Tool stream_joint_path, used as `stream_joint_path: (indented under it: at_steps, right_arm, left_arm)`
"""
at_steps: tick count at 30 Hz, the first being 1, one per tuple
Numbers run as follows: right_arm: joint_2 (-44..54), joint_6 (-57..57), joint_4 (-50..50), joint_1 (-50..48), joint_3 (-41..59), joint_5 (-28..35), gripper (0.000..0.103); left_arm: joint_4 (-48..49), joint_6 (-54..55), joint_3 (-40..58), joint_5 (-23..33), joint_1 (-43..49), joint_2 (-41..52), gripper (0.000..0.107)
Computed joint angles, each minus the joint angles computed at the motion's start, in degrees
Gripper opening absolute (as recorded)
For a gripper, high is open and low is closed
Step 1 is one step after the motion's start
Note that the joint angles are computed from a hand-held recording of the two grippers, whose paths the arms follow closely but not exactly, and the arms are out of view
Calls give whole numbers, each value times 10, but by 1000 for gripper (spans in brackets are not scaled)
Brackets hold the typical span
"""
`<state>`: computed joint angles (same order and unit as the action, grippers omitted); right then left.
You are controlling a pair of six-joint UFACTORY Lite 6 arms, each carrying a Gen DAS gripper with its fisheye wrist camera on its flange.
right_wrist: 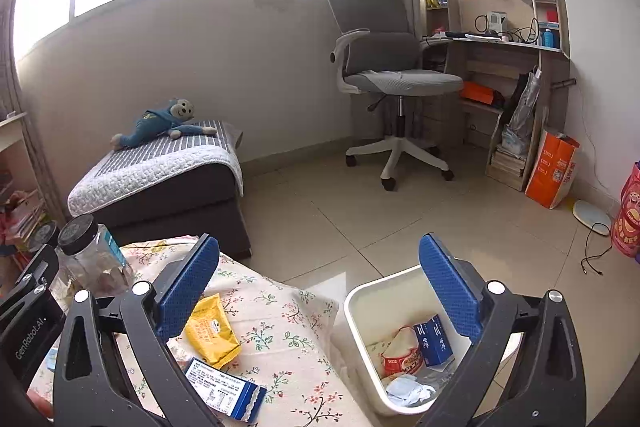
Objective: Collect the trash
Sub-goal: 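Move both open tools back over the table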
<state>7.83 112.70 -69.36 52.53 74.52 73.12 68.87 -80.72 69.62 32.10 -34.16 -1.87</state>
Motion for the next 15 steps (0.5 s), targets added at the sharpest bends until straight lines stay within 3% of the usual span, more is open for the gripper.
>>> stream_joint_path:
  at_steps: [10,15]
  right_arm:
    - [135,-25,2,23,146,-21,96]
    - [208,-53,13,30,226,-35,96]
  left_arm:
    - [-23,51,-60,-51,112,-35,93]
    - [-152,182,-44,-79,209,-4,93]
